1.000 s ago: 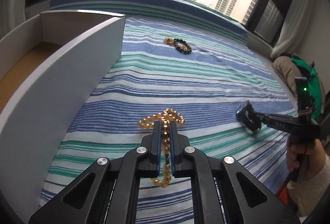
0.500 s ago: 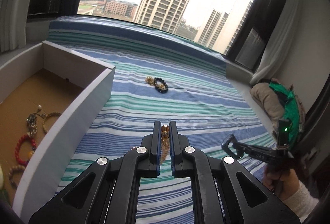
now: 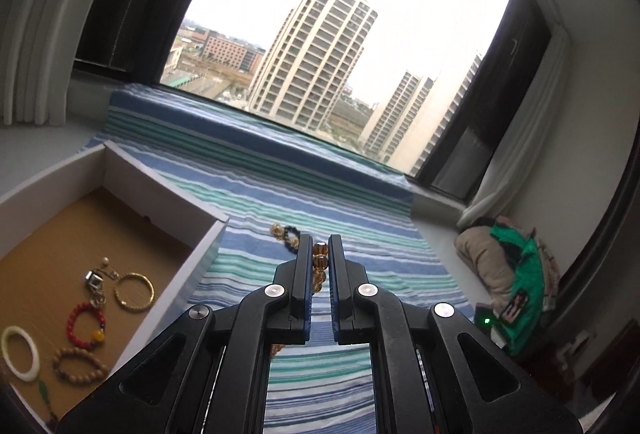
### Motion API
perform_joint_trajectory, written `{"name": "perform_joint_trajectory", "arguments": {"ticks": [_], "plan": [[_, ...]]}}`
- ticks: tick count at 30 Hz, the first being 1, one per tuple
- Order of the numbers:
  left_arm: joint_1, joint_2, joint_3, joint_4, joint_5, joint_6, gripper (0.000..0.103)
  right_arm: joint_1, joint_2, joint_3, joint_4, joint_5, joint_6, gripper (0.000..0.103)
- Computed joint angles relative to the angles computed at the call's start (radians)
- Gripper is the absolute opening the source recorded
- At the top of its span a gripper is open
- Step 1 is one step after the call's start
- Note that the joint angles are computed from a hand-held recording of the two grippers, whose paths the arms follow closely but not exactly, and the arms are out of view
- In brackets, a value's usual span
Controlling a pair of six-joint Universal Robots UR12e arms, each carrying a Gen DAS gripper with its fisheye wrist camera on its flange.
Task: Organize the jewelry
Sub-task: 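Carry the necklace and watch into the white box and open both tools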
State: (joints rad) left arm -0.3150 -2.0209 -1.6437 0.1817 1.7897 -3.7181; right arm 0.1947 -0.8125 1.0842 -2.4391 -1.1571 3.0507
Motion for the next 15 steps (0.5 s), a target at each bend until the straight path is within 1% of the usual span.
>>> {"name": "perform_joint_trajectory", "arguments": {"ticks": [3,7,9,12,15], "plan": [[0.008,0.043,-0.037,0.042,0.025,-0.009,0.005,0.012,0.009,-0.034,0.019,0.044,-0.015,0.012],[0.028,0.105,-0.089,0.056,0.055,-0.031,0.005,0.040,0.044,-0.125,0.072,0.120,-0.050,0.012],[0.036,0.133,-0.113,0.048,0.093,-0.034,0.005,0.060,0.075,-0.196,0.113,0.154,-0.068,0.012],[0.045,0.169,-0.145,0.022,0.166,-0.031,0.005,0.098,0.135,-0.330,0.189,0.207,-0.101,0.012],[0.062,0.198,-0.184,0.004,0.213,-0.047,0.005,0.137,0.214,-0.498,0.289,0.245,-0.130,0.012]]}}
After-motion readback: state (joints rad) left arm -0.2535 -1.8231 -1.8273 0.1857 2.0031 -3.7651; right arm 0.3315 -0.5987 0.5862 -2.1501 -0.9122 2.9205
